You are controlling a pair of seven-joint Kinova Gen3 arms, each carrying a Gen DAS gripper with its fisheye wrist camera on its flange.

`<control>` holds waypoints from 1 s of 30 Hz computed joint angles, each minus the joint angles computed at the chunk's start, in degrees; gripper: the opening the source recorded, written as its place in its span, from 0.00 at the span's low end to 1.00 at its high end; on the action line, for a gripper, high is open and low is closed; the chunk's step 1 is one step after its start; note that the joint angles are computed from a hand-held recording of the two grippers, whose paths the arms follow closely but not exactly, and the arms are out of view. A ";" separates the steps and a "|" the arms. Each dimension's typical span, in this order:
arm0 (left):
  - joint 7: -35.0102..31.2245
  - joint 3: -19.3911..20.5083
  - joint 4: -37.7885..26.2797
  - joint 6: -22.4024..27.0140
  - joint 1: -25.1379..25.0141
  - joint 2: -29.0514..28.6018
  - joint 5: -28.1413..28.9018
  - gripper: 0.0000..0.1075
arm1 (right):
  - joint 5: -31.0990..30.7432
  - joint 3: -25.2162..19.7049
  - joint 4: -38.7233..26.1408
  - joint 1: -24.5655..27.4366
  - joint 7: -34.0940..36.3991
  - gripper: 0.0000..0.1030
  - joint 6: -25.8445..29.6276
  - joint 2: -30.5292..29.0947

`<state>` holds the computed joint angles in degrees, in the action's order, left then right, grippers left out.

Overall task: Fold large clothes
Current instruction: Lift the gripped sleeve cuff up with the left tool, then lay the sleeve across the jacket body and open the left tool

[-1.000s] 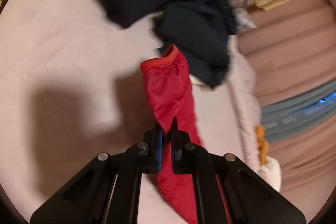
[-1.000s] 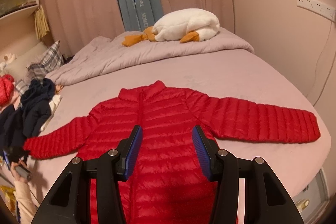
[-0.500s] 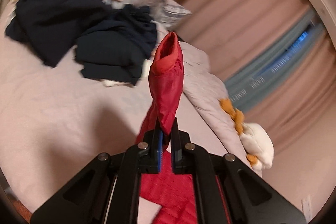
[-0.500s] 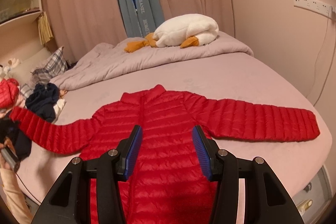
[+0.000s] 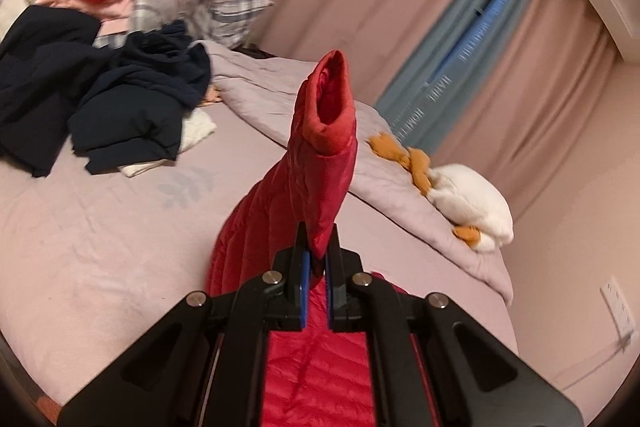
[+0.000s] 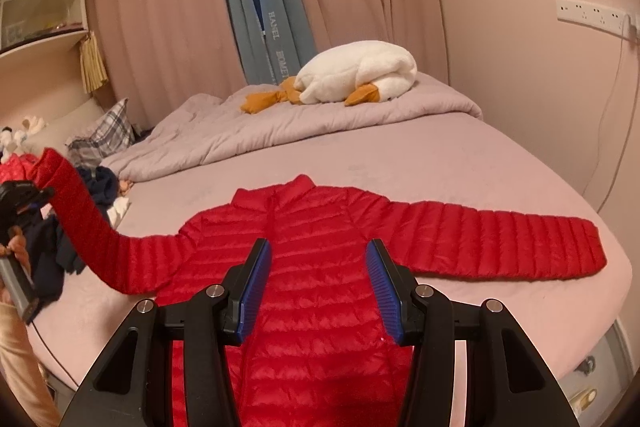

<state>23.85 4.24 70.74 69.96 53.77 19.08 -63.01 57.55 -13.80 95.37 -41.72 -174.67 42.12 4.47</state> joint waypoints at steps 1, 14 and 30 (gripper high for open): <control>-0.77 0.20 -0.84 -0.46 -0.14 0.57 0.07 0.04 | 0.28 0.07 0.40 0.04 -0.49 0.50 -0.31 -0.24; -15.97 -2.50 -15.77 -4.92 2.20 9.83 8.34 0.05 | -0.09 0.00 2.74 1.93 -1.56 0.50 -3.07 -1.28; -33.03 -7.20 -28.11 -5.32 3.93 18.24 21.83 0.05 | -1.21 -0.84 4.41 3.53 -2.91 0.50 -2.31 -2.52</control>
<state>-9.19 -2.95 42.63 64.64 57.71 37.31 -41.18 56.34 -14.63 99.78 -38.19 -177.58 39.81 1.95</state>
